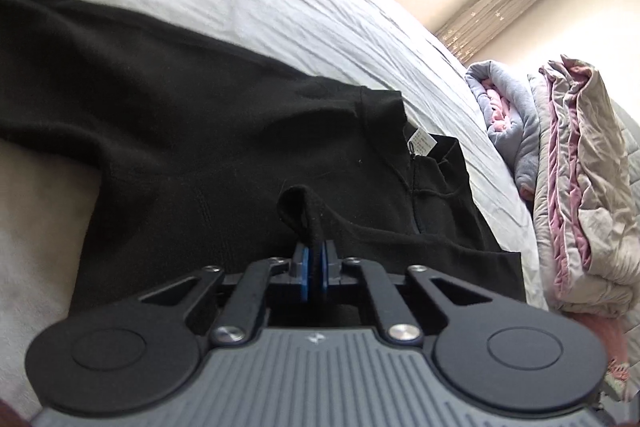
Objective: Fold small clothes
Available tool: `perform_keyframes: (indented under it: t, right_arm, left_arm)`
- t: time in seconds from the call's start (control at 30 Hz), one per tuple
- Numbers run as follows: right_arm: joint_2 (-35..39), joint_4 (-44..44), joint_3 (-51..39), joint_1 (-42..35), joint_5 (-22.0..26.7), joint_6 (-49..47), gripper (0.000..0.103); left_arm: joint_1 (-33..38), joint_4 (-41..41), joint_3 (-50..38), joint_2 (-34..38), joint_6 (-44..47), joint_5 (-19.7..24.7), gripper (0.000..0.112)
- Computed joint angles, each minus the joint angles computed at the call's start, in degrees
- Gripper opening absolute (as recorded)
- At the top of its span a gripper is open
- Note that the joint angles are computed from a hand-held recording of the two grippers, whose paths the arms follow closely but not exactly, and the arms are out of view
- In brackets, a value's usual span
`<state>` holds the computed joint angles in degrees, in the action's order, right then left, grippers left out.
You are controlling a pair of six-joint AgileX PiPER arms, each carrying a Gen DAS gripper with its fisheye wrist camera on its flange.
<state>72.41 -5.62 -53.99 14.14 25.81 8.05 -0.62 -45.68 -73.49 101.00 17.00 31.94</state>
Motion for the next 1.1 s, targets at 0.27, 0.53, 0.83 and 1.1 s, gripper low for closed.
perform_keyframes:
  t: [0.27,0.53,0.83,1.1]
  right_arm:
    - [3.9,-1.2,-2.8,-6.3,-1.9,2.6,0.087]
    - [13.7,29.2,-8.7,-14.5,-4.2,-15.2,0.087]
    - [28.6,40.2,-19.6,-15.8,-2.5,-11.9,0.033]
    - [27.1,33.3,-15.7,-14.7,-12.0,-5.3,0.006]
  left_arm:
    - [-2.6,12.7,-7.3,-3.5,-1.7,-9.5,0.003]
    - [2.6,18.3,-14.8,5.7,-3.2,-4.8,0.004]
    - [8.0,1.2,-11.0,9.7,11.0,-3.3,0.014]
    - [6.2,-0.1,-11.0,9.8,17.0,-5.2,0.002]
